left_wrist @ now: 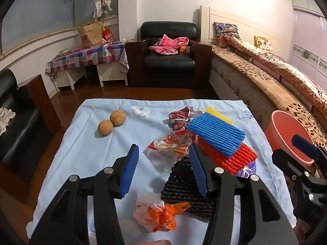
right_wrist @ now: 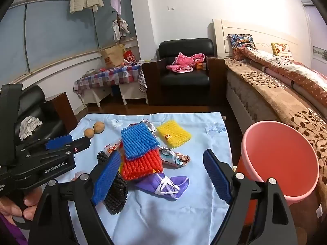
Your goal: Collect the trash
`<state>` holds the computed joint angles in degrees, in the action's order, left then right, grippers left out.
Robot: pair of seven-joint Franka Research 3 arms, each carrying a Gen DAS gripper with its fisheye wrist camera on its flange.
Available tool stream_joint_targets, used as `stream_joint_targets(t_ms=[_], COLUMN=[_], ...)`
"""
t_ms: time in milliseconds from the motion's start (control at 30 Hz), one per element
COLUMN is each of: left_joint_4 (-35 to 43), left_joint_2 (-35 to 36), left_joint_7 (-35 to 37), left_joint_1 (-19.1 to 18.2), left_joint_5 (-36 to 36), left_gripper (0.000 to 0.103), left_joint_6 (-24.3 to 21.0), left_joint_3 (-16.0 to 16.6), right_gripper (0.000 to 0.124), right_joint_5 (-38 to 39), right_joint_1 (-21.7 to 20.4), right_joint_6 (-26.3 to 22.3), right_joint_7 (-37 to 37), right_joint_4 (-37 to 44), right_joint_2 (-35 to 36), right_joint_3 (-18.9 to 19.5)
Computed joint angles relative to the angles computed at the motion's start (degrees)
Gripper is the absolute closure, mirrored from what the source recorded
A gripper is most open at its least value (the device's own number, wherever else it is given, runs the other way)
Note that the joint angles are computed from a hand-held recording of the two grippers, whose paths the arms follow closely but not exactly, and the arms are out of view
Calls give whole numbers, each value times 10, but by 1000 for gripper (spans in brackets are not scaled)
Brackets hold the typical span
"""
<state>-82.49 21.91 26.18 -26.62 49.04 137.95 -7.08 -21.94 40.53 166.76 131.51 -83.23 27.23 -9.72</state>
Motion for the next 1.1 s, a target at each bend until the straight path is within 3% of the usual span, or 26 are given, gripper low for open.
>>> stream_joint_targets(t_ms=[567, 1100], left_joint_4=[0, 2], left_joint_2=[0, -2], left_joint_7=[-1, 0], left_joint_1=[1, 1], left_joint_5=[-7, -11], left_gripper=[51, 51], left_joint_6=[8, 7], left_joint_3=[0, -1], right_gripper=[42, 42], right_joint_5=[-45, -63], right_joint_1=[23, 6], right_joint_6=[4, 0], right_joint_7=[57, 71], right_joint_4=[-10, -11], right_joint_2=[-9, -10], right_joint_3=[-34, -15])
